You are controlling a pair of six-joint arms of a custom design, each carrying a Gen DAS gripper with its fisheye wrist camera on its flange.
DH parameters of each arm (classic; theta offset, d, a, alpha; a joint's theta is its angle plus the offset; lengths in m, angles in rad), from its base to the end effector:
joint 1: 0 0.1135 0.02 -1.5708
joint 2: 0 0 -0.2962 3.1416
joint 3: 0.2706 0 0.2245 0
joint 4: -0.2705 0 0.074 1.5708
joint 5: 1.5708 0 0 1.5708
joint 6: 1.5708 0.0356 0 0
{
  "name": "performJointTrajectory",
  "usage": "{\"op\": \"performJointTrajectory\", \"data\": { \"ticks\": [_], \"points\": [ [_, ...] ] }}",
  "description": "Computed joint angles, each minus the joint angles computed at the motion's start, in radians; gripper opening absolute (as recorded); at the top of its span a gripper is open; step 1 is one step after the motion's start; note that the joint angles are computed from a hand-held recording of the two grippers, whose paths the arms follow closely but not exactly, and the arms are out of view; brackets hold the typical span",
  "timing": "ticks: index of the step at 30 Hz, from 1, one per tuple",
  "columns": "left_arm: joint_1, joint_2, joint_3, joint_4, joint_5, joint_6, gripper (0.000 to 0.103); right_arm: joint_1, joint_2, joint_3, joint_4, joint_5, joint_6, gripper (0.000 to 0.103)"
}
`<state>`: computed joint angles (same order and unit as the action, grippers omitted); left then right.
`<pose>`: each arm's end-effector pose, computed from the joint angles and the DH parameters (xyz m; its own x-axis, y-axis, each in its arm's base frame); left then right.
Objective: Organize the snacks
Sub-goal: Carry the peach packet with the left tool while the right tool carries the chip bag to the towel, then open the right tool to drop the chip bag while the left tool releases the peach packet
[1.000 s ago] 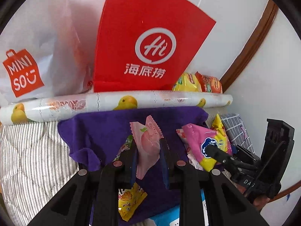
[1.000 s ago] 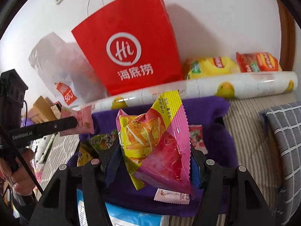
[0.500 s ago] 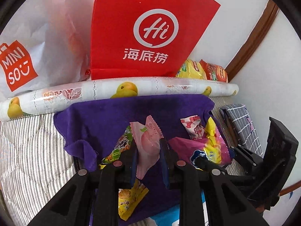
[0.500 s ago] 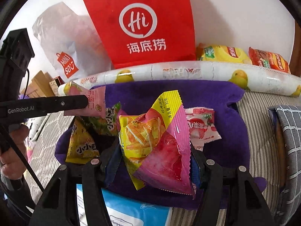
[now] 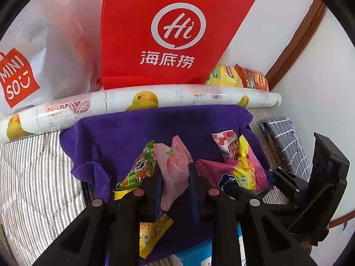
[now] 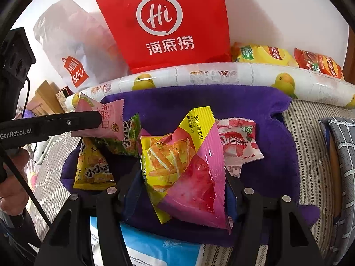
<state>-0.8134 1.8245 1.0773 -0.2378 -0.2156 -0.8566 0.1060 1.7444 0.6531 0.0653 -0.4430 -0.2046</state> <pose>0.2487 -0.2520 0.2066 -0.8499 -0.1755 -0.4969 -0.0208 0.9534 -0.3011 0.2761 0.0447 0.1502 -0.7683 -0.2663 -0.5820 -0.4827 0.8383 0.2536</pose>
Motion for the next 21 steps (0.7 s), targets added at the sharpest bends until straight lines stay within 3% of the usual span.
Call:
{"op": "performJointTrajectory", "data": {
  "ticks": [10, 15, 21],
  "points": [
    [0.000, 0.015, 0.015, -0.009, 0.015, 0.006, 0.021, 0.002, 0.025, 0.028, -0.047, -0.005, -0.003, 0.071],
    [0.001, 0.026, 0.022, -0.010, 0.025, 0.007, 0.021, -0.004, -0.011, 0.000, -0.017, -0.014, 0.001, 0.083],
    [-0.001, 0.042, 0.034, -0.015, 0.041, 0.013, 0.021, -0.053, -0.058, -0.016, -0.009, -0.080, -0.001, 0.084]
  ]
}}
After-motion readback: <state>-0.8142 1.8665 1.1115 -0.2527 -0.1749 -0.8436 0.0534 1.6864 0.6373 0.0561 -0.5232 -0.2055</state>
